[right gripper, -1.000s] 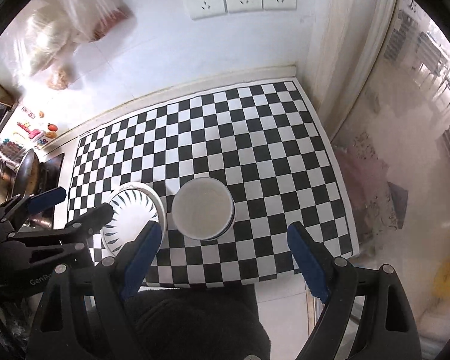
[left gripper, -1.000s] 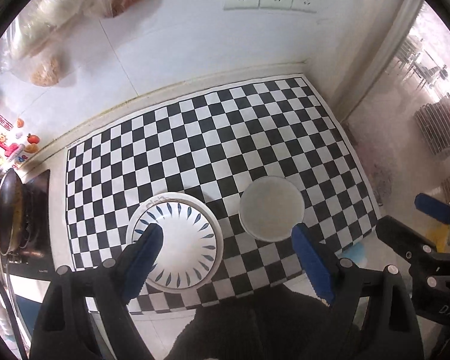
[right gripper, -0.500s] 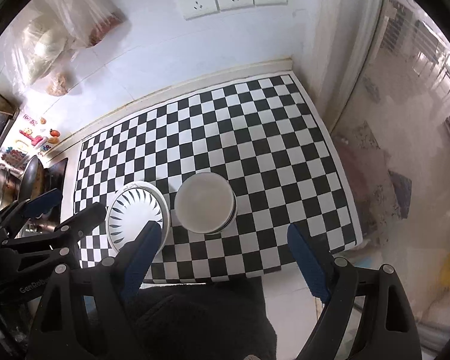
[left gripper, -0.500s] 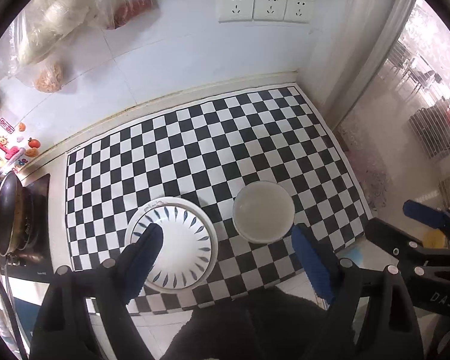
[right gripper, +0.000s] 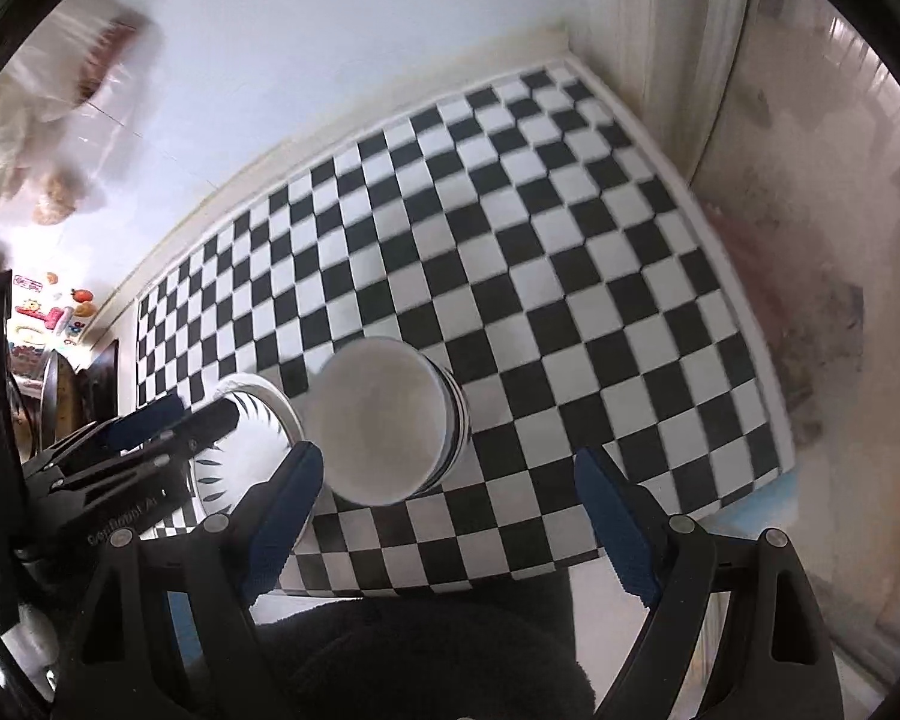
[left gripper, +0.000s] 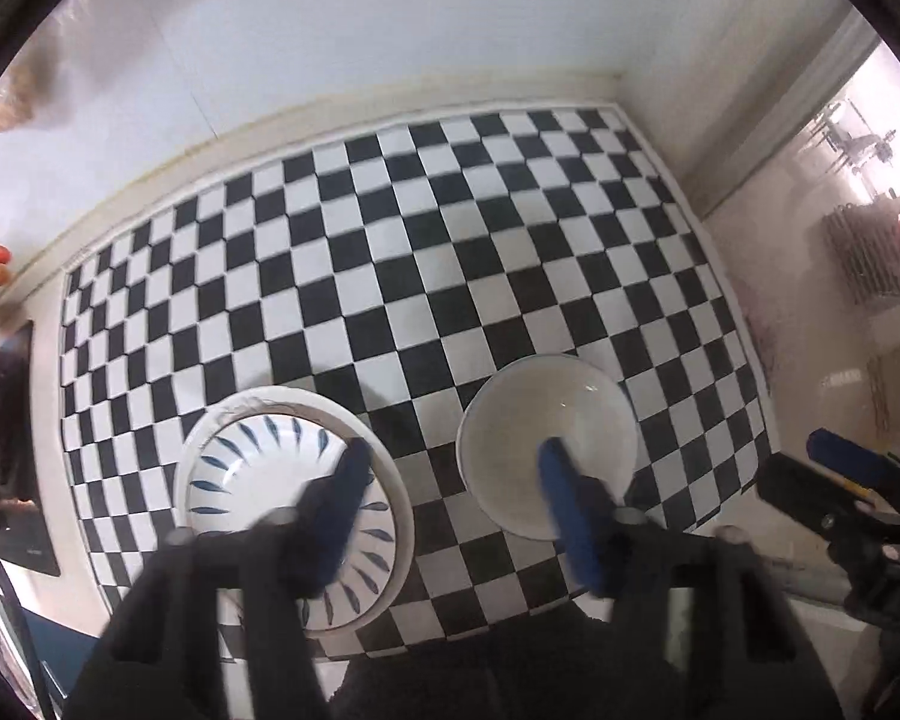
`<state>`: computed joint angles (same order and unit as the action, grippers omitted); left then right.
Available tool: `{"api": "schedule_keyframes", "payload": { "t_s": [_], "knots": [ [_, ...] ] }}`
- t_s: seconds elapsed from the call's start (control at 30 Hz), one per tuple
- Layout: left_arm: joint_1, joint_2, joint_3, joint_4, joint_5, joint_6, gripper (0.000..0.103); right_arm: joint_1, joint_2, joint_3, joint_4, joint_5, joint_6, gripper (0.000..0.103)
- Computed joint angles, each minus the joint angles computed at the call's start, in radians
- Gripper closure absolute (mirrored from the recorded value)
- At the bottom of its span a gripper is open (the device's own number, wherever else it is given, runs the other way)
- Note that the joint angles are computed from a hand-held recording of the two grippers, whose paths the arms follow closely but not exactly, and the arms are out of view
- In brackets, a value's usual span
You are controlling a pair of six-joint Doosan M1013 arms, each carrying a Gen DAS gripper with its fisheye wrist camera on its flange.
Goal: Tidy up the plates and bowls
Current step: 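Move both tools to the bowl stack and close them on its rim, then lift the three-bowl stack with both tools and carry it toward the plate stack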
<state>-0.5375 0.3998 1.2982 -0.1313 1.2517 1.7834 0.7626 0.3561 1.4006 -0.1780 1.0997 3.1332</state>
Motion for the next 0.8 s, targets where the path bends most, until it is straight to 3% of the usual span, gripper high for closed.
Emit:
{"api": "schedule_keyframes", "payload": {
  "t_s": [0.27,0.8],
  "knots": [
    [-0.01,0.076,-0.031,-0.011,0.067,-0.003,0.059,-0.051,0.016,0.093,0.136,-0.149,-0.065,0.015],
    [-0.026,0.192,-0.082,-0.022,0.184,-0.008,0.061,-0.111,0.091,0.161,0.372,-0.33,-0.225,0.015]
  ]
}}
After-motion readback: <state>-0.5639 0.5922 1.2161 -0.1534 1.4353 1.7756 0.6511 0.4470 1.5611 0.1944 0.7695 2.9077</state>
